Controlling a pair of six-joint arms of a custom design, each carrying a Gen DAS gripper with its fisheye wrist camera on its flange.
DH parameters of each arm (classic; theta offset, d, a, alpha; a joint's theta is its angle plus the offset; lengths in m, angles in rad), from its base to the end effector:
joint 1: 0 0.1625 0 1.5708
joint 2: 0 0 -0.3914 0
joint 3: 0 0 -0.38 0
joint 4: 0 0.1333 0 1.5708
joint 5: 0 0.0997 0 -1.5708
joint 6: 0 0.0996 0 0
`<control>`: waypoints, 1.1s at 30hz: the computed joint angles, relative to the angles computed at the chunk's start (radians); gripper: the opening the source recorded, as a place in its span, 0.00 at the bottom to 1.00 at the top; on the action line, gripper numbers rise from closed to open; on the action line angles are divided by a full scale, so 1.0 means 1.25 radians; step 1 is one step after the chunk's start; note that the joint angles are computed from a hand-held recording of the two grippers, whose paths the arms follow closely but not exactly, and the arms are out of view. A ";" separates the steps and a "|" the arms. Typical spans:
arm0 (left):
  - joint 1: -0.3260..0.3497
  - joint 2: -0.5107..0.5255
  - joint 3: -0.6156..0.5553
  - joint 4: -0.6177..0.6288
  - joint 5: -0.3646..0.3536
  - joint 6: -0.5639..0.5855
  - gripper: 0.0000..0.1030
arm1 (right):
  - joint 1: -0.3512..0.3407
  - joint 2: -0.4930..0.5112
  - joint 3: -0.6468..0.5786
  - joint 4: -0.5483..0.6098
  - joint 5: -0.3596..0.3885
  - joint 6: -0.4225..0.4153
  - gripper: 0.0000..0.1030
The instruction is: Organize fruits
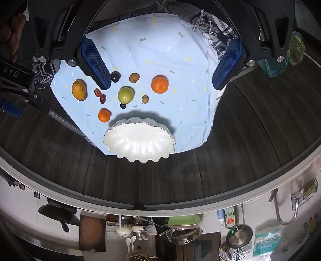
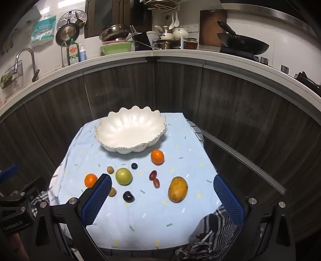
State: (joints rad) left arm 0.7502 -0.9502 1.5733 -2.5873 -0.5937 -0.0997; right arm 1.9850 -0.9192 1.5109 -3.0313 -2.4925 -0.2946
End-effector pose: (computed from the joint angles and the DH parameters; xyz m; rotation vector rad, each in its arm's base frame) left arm -0.3281 -0.6008 0.2459 0.5727 2.1979 -0.9364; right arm 0.3163 -0.5853 0.2990 0.2717 -2.1115 1.0224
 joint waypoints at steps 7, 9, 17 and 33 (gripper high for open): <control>0.000 0.000 0.003 -0.003 -0.001 -0.001 1.00 | 0.000 0.000 0.000 -0.001 0.000 -0.001 1.00; 0.000 0.000 0.004 -0.004 -0.001 -0.001 1.00 | 0.001 0.000 0.000 -0.001 -0.001 0.000 1.00; 0.001 -0.001 0.003 0.003 -0.002 -0.007 1.00 | 0.000 0.000 0.001 -0.001 0.000 0.000 1.00; 0.001 0.001 0.001 0.006 -0.002 -0.008 1.00 | 0.000 0.001 0.000 -0.001 0.000 -0.001 1.00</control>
